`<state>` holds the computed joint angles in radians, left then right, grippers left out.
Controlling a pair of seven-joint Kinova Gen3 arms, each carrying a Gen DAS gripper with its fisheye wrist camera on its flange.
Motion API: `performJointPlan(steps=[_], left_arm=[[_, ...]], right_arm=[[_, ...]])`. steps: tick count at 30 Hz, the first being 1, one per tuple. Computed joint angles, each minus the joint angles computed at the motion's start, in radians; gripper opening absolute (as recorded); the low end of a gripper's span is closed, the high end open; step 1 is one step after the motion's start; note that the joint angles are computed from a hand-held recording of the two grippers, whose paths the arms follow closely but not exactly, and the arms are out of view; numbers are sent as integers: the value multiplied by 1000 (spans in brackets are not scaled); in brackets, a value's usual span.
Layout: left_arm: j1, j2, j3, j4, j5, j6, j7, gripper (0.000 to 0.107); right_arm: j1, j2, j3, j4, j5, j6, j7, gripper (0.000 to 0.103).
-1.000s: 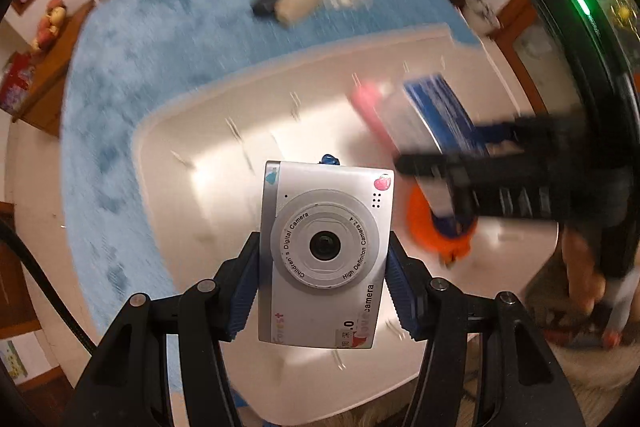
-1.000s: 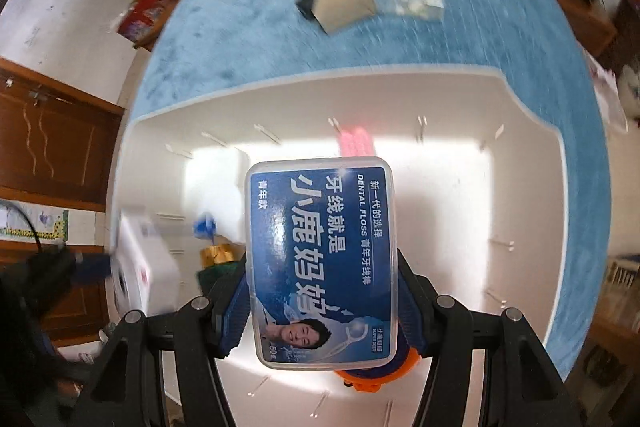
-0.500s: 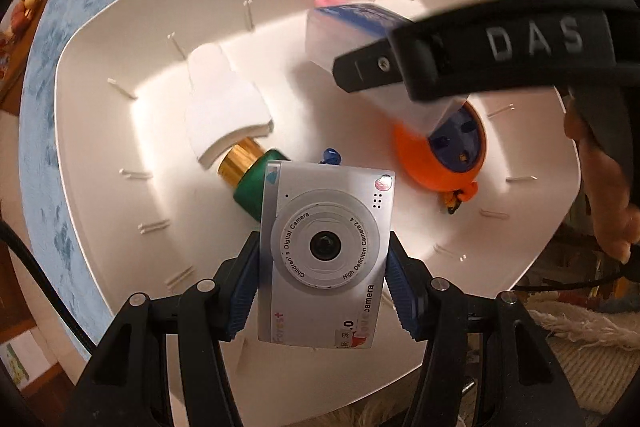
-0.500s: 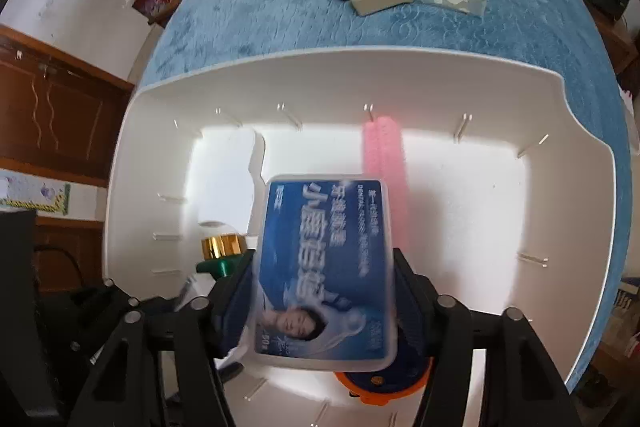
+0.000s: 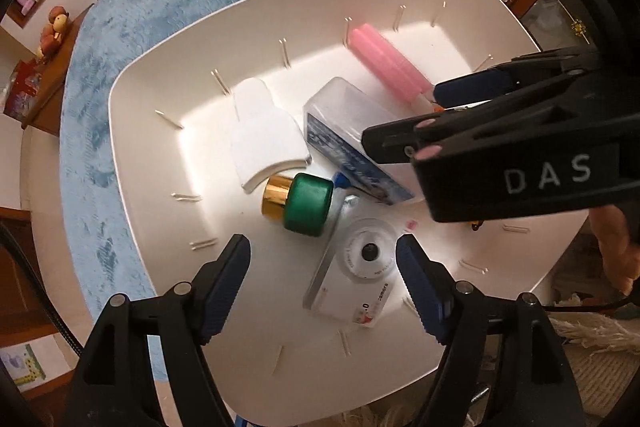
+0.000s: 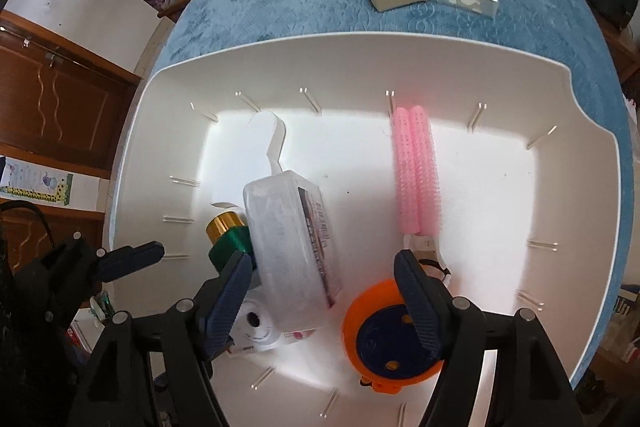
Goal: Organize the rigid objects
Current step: 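Lower white lens gadget with left tool while right tool lowers floss box into tray, then move both tools back over the table items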
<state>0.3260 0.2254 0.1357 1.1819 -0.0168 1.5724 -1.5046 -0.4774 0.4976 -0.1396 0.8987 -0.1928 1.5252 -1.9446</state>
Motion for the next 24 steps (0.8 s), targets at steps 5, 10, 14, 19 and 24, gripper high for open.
performJointPlan(steps=[5, 10, 14, 19, 24], left_arm=[[5, 0, -5, -4, -31, -19, 1, 78], [7, 8, -10, -31, -59, -20, 9, 78], [11, 10, -14, -51, -87, -28, 13, 78], [12, 13, -19, -87, -112, -39, 6, 78], [18, 34, -26, -160, -152, -38, -16, 78]], right_arm=[[5, -3, 2, -9, -7, 4, -11, 74], [17, -17, 0, -1, -17, -5, -8, 74], [17, -19, 2, -24, -12, 8, -7, 74], [8, -13, 8, -80, 8, 41, -5, 74], [2, -7, 23, -150, 35, 63, -13, 74]])
